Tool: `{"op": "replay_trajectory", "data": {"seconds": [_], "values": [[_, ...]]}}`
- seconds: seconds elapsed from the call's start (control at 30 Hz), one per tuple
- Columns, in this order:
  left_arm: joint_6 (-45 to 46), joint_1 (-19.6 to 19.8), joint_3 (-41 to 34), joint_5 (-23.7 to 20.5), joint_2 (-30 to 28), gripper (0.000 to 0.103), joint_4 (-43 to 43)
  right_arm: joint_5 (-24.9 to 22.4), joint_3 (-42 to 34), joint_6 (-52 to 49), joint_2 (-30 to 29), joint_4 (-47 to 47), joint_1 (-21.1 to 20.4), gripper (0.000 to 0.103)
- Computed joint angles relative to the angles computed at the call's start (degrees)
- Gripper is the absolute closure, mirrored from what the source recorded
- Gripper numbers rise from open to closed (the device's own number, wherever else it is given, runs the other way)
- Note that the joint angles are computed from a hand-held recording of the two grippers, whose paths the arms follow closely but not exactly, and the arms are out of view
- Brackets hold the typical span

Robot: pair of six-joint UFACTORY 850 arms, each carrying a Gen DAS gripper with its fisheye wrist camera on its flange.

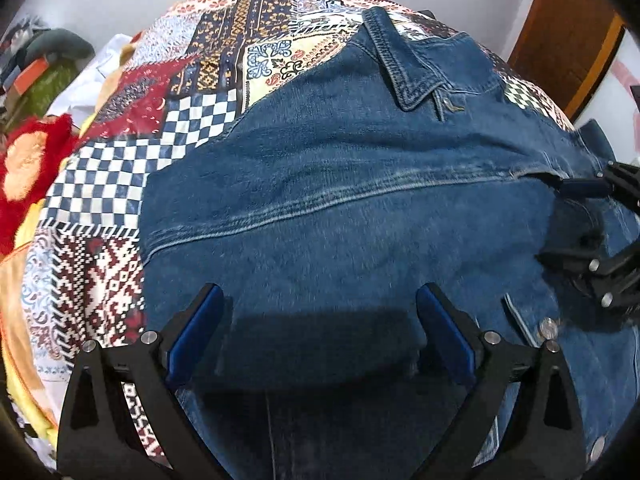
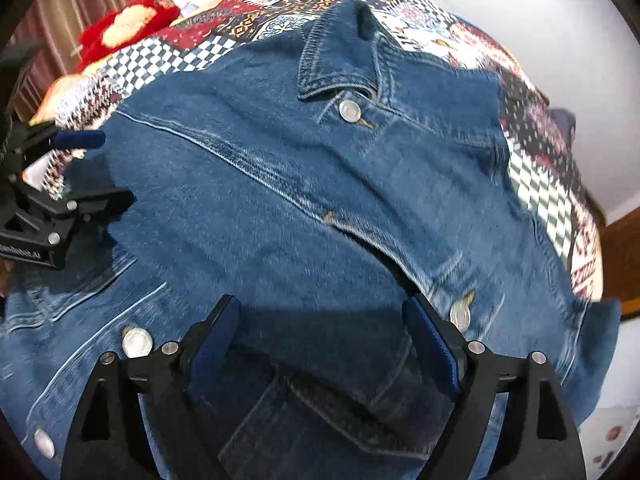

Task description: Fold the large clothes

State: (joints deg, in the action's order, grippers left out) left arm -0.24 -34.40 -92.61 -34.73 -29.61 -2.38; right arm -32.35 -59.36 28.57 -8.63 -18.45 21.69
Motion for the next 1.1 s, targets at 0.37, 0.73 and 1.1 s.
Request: {"op": "replay_trajectory", "data": {"seconds": [0.37, 0.73, 1.1], "values": [[-2.25, -3.02, 4.99, 2.62, 7.71, 0.005, 2.15, -0.68, 8.00, 16.47, 15.66, -6.81, -0.35, 0.019], [-0.17, -7.33, -2.07, 7.06, 8.21, 0.005, -0.91, -9.02, 16.73, 35.20, 35.53, -20.18, -1.64, 0.019], [5.73, -9.35, -16.28, -1.20, -3.37, 0.004, -11.21, -12.01, 27.58, 32.83, 52.45, -10.69, -16.32, 0.019]]}}
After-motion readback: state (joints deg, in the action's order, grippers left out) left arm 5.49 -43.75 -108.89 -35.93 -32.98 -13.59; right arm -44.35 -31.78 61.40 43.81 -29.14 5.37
